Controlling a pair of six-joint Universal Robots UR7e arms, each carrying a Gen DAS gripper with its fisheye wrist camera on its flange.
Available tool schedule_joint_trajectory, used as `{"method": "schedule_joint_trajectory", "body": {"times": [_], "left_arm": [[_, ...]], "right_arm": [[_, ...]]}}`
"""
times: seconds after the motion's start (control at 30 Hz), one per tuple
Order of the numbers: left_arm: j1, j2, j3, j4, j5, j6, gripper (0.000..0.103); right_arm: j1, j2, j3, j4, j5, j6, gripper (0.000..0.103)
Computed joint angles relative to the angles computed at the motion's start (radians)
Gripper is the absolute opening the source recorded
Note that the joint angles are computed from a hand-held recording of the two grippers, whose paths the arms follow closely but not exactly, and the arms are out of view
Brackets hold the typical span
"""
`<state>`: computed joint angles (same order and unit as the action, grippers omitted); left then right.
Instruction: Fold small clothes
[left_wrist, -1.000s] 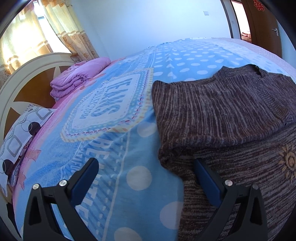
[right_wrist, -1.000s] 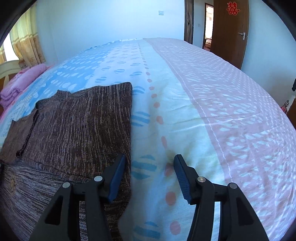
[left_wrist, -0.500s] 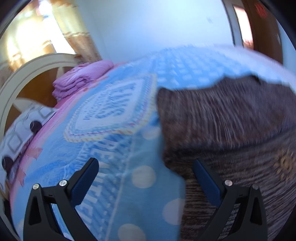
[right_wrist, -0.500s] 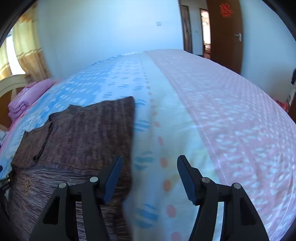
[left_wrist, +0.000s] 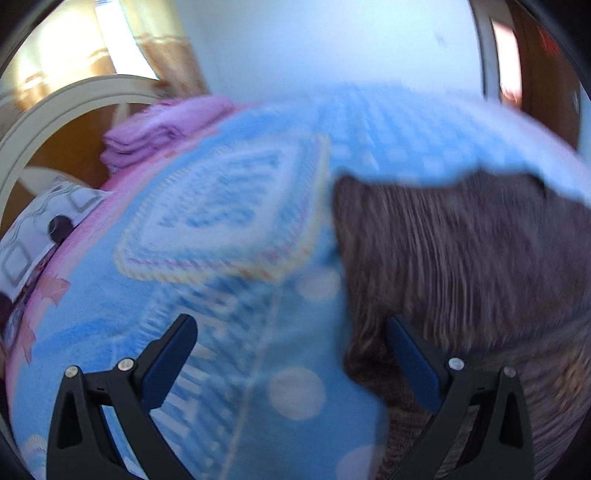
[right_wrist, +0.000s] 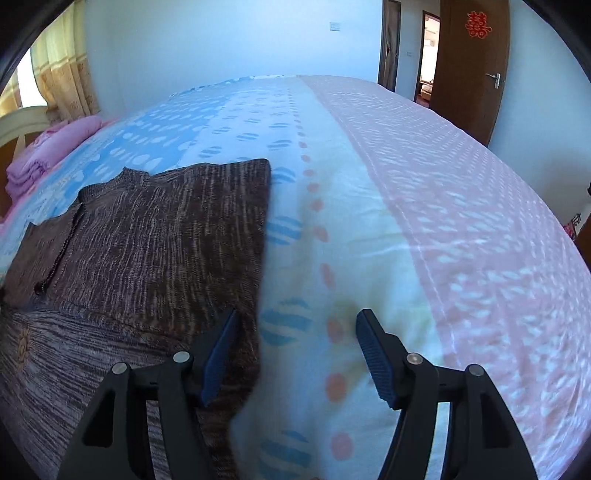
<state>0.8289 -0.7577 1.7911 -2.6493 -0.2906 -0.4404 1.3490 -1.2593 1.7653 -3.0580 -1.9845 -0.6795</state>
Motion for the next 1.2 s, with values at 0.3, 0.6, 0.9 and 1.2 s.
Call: {"method": "schedule_joint_trajectory", "body": {"times": [0.3,0.6,0.9,1.2], "left_arm": [[-0.026,-0.095,0.12,-0.037,-0.114,-0.051,0.103],[-0.071,-0.112,0.179,-0.026,-0.083,-0.095,0.103],[-0.092,-0.136,0.231,-0.052,-0.101,-0.101,0.103],[-0.129,-0.168,0.296,-0.012,-0.101,-0.155,0.103]], "right_arm": [[-0.038,-0.096,0.094,0.022,0.121,0.056,0.067],[-0.028,-0.153,0.197,-0.015,0.115,0.004,0.067],[-0.051,-0.224,0.295,-0.032,0.135,-0.039,0.067],[-0.064,-0.295,0.378,-0.046,0.128,-0.079,0.067]]}}
